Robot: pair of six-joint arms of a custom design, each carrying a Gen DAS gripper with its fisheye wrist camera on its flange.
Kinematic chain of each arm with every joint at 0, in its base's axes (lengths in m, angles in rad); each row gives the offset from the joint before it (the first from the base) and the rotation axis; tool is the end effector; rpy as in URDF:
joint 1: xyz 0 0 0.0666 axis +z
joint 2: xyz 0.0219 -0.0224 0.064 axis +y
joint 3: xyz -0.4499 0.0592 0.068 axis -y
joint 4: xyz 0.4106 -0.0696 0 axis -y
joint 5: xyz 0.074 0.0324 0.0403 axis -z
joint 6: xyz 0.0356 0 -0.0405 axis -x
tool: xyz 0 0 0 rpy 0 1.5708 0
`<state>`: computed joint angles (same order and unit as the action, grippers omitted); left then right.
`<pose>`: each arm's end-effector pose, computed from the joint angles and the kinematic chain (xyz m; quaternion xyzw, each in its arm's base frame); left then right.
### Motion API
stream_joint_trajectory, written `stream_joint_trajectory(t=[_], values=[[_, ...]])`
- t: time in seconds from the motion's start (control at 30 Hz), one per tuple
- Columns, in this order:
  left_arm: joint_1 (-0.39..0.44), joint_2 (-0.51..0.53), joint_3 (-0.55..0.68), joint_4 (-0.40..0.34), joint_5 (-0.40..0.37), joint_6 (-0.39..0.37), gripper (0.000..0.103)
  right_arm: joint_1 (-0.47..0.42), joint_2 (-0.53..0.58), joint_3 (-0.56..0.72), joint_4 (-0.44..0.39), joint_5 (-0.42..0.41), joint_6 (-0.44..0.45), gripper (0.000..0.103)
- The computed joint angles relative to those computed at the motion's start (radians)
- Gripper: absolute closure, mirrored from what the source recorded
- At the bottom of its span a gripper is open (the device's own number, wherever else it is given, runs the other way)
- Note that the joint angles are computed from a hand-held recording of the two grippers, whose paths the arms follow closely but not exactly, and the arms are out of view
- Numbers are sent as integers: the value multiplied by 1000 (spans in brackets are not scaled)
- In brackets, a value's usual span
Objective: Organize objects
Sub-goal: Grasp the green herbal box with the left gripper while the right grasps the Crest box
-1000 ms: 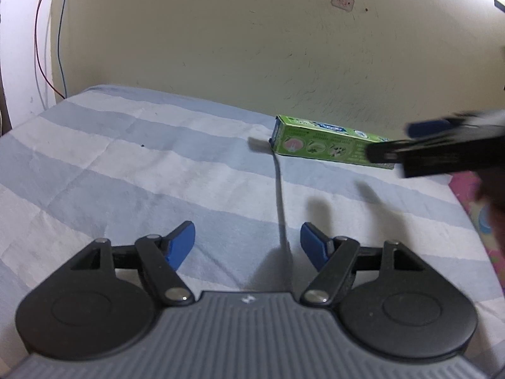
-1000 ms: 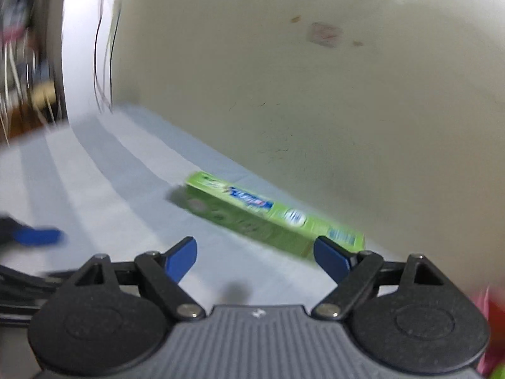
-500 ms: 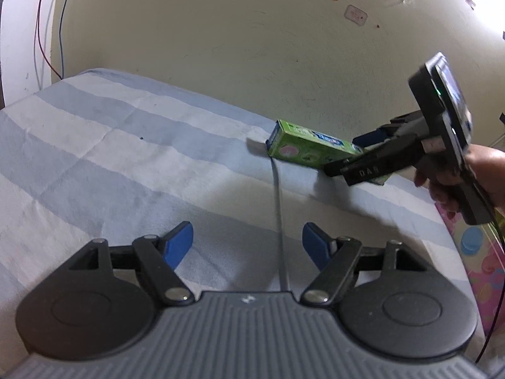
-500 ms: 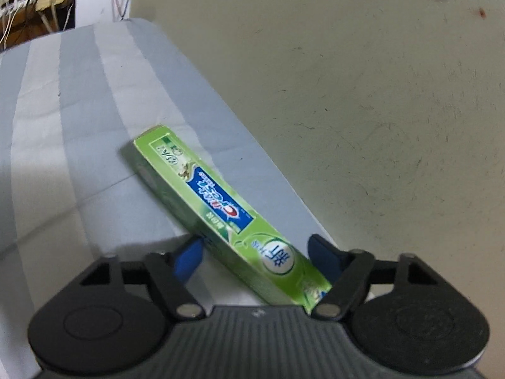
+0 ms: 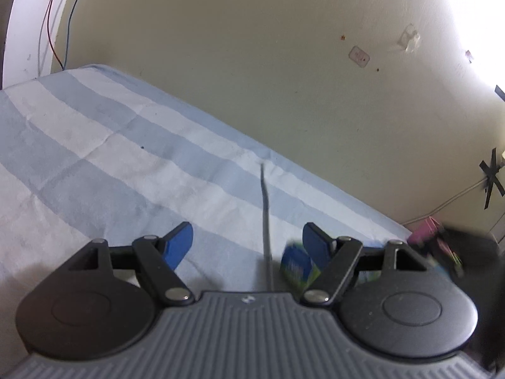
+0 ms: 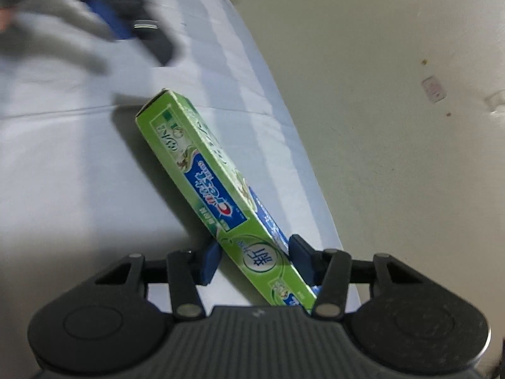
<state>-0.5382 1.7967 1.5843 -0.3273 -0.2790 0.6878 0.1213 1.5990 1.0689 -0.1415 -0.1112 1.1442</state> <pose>0.5913 -0.3421 0.4115 -0.1327 0.8540 -0.1819 0.4689 0.5379 0.0691 0.3026 -0.5512 0.7109 -0.1687 0.4029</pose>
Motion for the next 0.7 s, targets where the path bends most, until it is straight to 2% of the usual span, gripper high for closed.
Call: stream_joint_trajectory(t=[0.1, 0.13, 0.2, 0.23, 0.3, 0.37, 0.43, 0.47, 0.53, 0.6, 0.7], values=[[-2, 0, 0, -4, -19, -3, 25, -23, -101, -76, -75, -72, -29, 55], [-1, 0, 0, -5, -19, -3, 25, -31, -132, -85, -129, -106, -41, 55], [-1, 5, 5, -9, -16, -7, 25, -62, -195, -105, -241, -193, -49, 41], [-2, 1, 4, -11, -16, -14, 25, -85, -224, -115, -273, -247, -60, 31], [-3, 0, 3, -11, -11, -34, 25, -131, -259, -118, -324, -329, -123, 28], [-6, -2, 2, -13, 7, -53, 25, -186, -274, -121, -297, -398, -222, 27], [-12, -11, -5, -21, 21, -57, 25, -189, -264, -116, -193, -384, -394, 25], [-19, -19, -11, -20, 21, -53, 25, -207, -246, -101, -174, -388, -480, 25], [-35, -36, -33, -1, 18, -48, 25, -214, -212, -57, -205, -399, -605, 25], [-50, -44, -47, 7, 26, -43, 25, -225, -171, -22, -224, -410, -635, 25], [-68, -34, -37, -18, 23, -64, 26, -200, -134, -9, -202, -346, -638, 21]])
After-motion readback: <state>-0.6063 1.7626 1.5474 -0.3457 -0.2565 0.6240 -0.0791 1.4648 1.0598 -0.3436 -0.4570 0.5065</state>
